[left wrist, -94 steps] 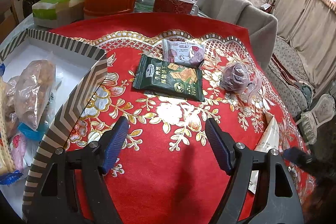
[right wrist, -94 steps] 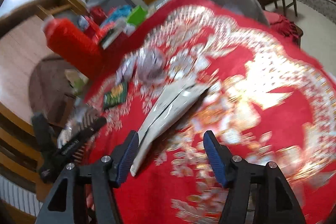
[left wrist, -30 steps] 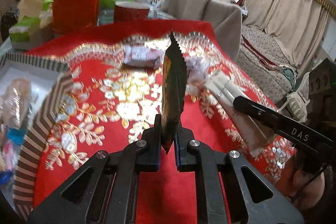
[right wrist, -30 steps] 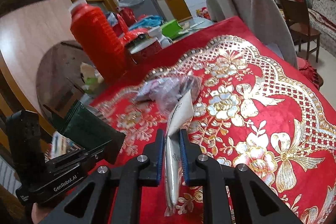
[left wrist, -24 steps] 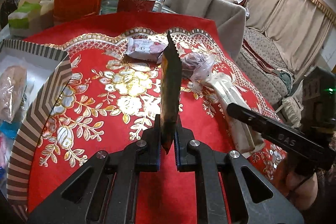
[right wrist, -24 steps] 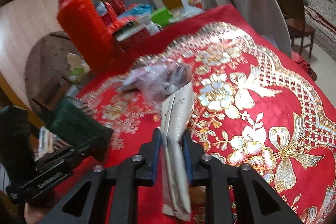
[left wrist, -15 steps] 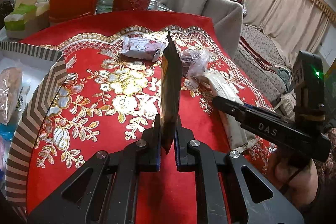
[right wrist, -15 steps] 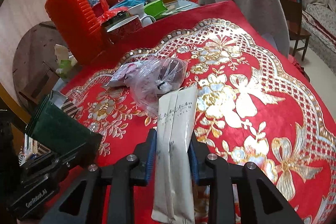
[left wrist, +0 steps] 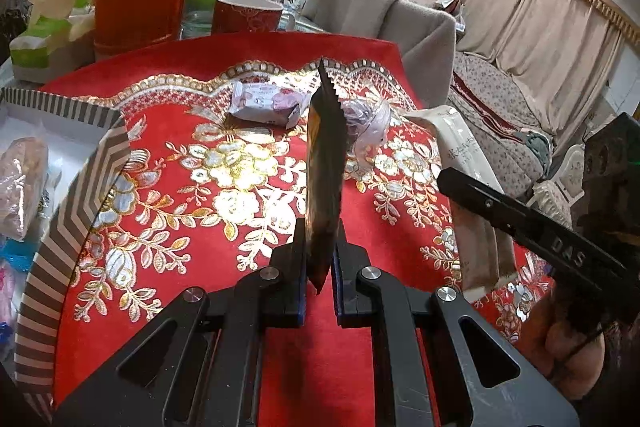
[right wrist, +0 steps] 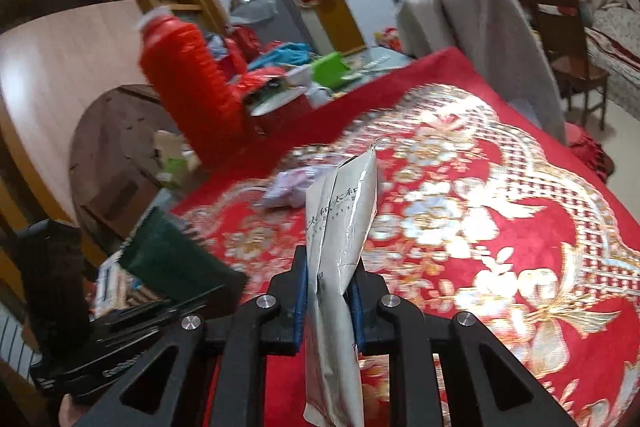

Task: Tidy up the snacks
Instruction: 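Carry the green pack and white stick packet over the tray and release both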

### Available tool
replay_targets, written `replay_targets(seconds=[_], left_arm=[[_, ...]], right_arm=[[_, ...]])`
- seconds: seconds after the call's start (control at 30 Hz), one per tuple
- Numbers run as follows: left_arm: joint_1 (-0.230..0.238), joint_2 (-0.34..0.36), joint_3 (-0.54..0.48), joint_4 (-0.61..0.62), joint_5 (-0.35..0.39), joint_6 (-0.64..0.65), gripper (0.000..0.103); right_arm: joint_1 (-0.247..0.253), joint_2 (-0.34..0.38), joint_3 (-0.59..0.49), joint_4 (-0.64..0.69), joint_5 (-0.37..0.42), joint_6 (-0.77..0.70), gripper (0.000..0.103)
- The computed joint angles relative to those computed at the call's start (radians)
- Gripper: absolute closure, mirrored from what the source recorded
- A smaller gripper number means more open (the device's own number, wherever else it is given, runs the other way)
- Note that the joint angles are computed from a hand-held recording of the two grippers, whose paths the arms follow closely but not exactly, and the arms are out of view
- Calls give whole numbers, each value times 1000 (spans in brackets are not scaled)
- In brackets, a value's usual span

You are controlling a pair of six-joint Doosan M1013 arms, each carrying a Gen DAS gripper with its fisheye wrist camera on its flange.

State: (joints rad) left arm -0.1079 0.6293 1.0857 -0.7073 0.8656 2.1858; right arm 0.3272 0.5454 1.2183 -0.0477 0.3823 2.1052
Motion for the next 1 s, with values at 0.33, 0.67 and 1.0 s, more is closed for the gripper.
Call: replay_targets(seconds=[0.33, 0.67, 1.0], left_arm=[[12, -31, 23, 28, -68, -34, 94], [28, -51, 39, 16, -105, -35, 94], [99, -73, 34, -78, -106, -37, 94]], right_arm=[[47, -1, -14, -113, -47, 23, 86], [72, 18, -57, -116, -14, -2, 86], [110, 70, -177, -27, 34, -146, 86]])
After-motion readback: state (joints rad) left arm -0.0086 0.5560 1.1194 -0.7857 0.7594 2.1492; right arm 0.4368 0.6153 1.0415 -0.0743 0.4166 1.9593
